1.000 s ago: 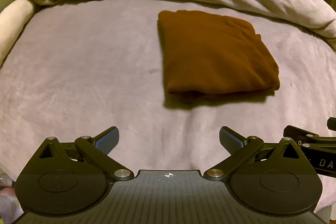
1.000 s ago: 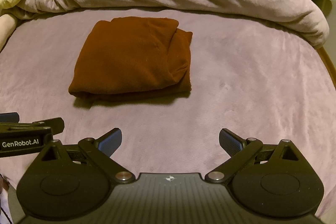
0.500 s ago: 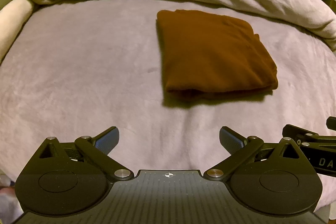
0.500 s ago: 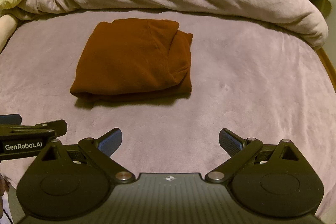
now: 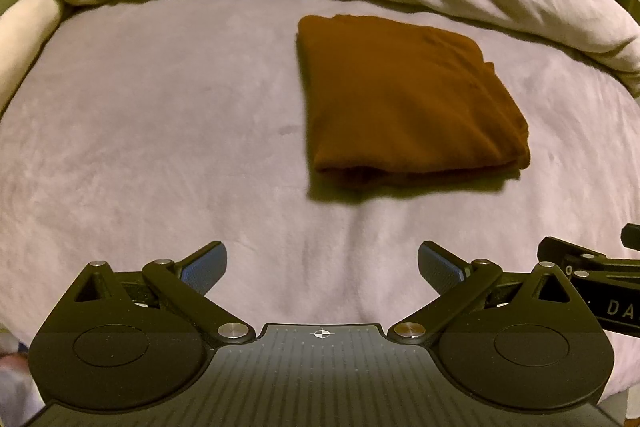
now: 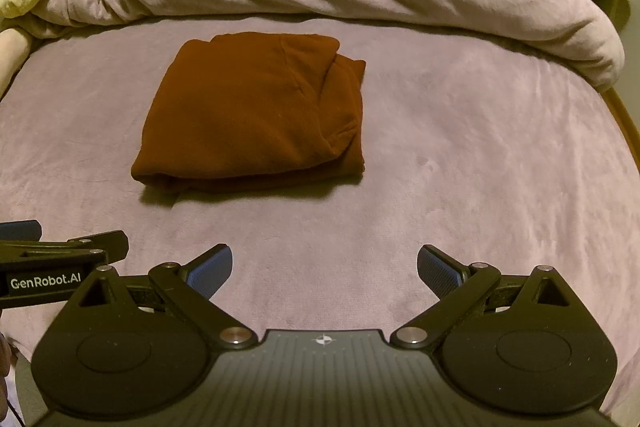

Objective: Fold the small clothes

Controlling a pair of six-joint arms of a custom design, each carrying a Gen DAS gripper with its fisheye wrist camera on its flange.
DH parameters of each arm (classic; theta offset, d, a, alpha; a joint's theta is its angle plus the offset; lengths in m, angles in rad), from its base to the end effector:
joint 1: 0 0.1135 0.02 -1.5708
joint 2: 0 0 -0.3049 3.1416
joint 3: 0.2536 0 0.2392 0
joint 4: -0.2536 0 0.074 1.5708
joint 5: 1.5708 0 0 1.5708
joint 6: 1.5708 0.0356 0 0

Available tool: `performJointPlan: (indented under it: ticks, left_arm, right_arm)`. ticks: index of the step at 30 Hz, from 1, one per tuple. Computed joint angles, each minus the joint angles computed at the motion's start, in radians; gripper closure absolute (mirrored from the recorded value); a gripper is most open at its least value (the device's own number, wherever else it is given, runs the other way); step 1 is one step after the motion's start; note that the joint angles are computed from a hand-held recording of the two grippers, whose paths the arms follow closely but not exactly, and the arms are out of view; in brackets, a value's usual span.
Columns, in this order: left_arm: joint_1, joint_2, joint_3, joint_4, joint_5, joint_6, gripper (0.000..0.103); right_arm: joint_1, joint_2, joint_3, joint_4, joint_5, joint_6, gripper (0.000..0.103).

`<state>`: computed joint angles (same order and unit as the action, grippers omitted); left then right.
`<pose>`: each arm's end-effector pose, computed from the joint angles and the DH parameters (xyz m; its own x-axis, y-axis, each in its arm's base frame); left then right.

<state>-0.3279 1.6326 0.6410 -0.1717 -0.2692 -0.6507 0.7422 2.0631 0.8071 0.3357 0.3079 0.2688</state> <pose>0.2480 -0.0744 0.1574 -0.8192 -0.3381 -0.4632 -0.3589 0.9323 -0.0458 0.2713 0.2342 0.0947 -0.7006 -0.2991 -0.6479 -0.3348 0.9395 -0.0717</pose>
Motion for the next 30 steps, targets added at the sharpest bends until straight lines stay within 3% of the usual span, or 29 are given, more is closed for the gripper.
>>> performJointPlan:
  ticks: [14,30]
  left_arm:
    - [-0.008,-0.01,-0.025,0.041,-0.01,0.009,0.0]
    - [-0.007,0.014,-0.007,0.012,-0.017,0.015,0.0]
  right_arm:
    - [-0.001,0.004,0.001,0.007,0.0,-0.001,0.004]
    - [0.009,0.007,-0.002,0.013,0.025,0.005,0.004]
